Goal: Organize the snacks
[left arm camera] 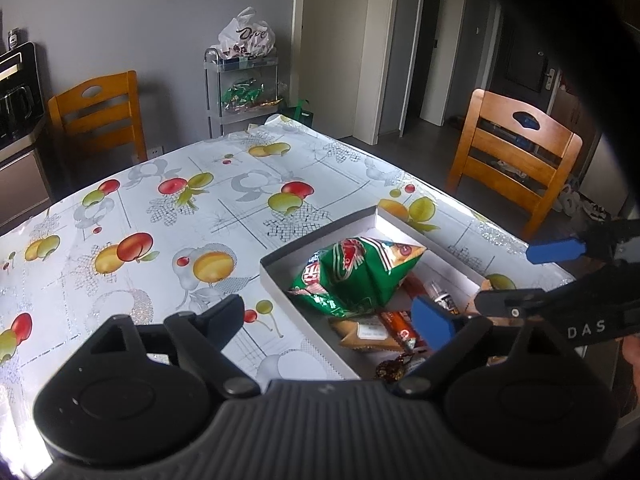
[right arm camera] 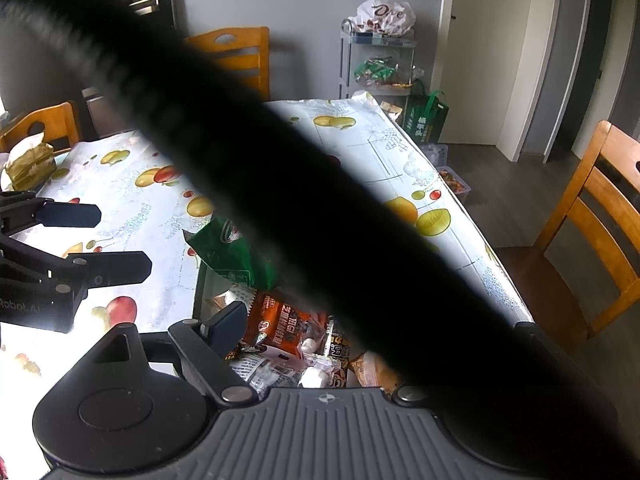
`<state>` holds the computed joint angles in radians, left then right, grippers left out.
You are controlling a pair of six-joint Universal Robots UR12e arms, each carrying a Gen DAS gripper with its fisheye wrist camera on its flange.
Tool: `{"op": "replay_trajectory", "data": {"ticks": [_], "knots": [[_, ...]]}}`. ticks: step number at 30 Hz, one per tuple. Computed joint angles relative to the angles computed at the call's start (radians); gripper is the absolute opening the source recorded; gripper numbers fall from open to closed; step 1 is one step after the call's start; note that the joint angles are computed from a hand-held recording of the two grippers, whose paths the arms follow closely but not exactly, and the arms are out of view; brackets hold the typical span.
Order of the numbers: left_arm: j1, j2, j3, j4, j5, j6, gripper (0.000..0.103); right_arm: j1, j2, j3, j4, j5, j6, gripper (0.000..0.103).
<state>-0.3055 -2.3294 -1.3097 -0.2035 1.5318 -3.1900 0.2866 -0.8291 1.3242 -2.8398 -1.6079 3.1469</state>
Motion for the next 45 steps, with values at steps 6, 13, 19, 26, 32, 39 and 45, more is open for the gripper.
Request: {"op": "replay_trajectory", "data": {"ticks": [6, 13, 19, 26, 32, 39, 45], "knots": [[0.002, 0.0, 0.0, 0.004, -0.02, -0.005, 0.095, 0.001, 0.0, 0.001, 0.001, -0.001, 0.001, 0.086], [0.003, 0.003, -0.007, 0.024, -0.026, -0.006, 0.097, 0.003, -0.001, 0.004, 0.001, -0.006, 0.001, 0.086], [0.003, 0.004, -0.008, 0.024, -0.03, 0.0, 0.097, 0.006, -0.003, 0.008, -0.003, -0.012, 0.008, 0.086], [0.0, 0.005, -0.006, 0.024, -0.033, 0.012, 0.097, 0.005, -0.006, 0.014, -0.004, -0.016, 0.015, 0.086], [-0.003, 0.003, -0.005, 0.038, -0.031, 0.027, 0.1, 0.004, -0.006, 0.015, -0.004, -0.019, 0.018, 0.086], [-0.002, 0.004, -0.013, 0.061, -0.043, 0.017, 0.1, 0.004, -0.007, 0.018, -0.006, -0.019, 0.018, 0.086], [-0.005, 0.005, -0.016, 0.075, -0.037, 0.021, 0.1, 0.004, -0.008, 0.02, -0.006, -0.02, 0.019, 0.086]]}}
